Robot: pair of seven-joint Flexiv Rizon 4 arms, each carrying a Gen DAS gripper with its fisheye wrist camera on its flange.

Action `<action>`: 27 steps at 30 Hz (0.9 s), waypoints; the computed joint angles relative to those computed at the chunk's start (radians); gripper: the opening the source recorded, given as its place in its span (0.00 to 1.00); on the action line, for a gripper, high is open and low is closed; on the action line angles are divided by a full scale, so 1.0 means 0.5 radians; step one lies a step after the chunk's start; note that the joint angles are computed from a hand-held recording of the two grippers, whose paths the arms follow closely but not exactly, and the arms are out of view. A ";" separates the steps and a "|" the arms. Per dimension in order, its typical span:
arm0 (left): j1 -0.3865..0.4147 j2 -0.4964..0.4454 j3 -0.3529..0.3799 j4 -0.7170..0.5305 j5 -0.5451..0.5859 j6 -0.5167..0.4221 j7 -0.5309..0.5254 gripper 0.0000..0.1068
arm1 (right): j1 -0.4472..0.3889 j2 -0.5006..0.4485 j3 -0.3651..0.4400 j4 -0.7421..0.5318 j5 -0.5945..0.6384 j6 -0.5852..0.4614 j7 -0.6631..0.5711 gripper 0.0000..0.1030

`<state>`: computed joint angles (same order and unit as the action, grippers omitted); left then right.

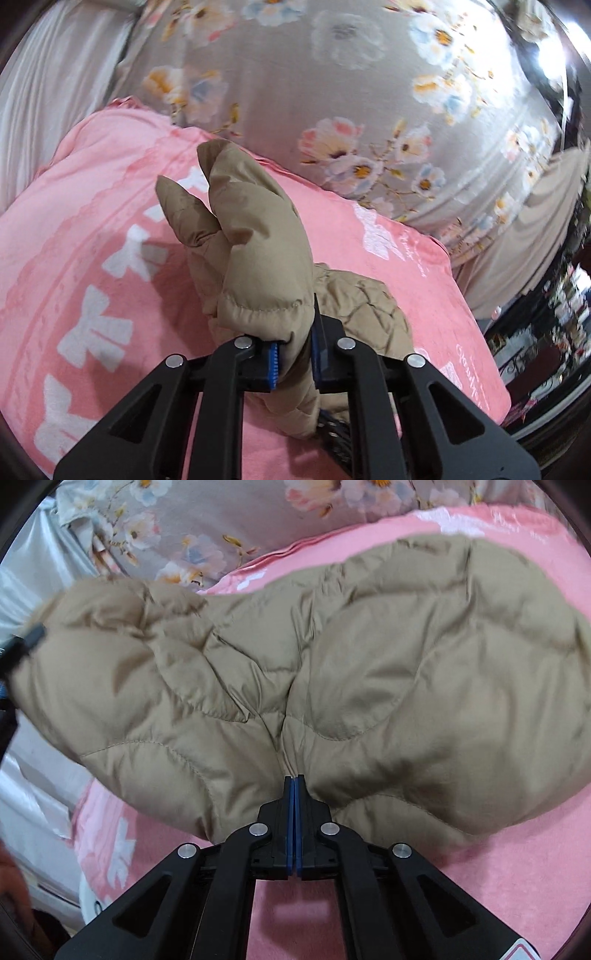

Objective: Fold large clothes

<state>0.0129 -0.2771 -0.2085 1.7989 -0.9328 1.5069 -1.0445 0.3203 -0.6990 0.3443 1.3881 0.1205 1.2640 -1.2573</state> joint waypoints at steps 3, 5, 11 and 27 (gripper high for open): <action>-0.036 -0.007 -0.030 -0.053 0.066 -0.047 0.042 0.10 | -0.041 -0.074 0.086 -0.070 0.068 0.022 -0.041 0.00; -0.071 -0.028 -0.045 -0.098 0.110 -0.078 0.066 0.10 | -0.121 -0.154 0.229 -0.182 0.146 -0.034 -0.144 0.00; -0.181 -0.169 -0.017 -0.297 0.409 -0.343 -0.016 0.08 | -0.267 -0.315 0.473 -0.478 0.455 -0.277 -0.402 0.00; -0.469 -0.733 0.192 -1.082 1.148 -0.992 -0.625 0.08 | -0.301 0.640 -0.225 0.662 0.360 0.072 0.060 0.09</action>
<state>-0.2215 -0.6436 -0.1124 1.2581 -0.3589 1.0110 -1.3571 0.1698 -0.3790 0.2320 1.7193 0.3007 1.3002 -1.2275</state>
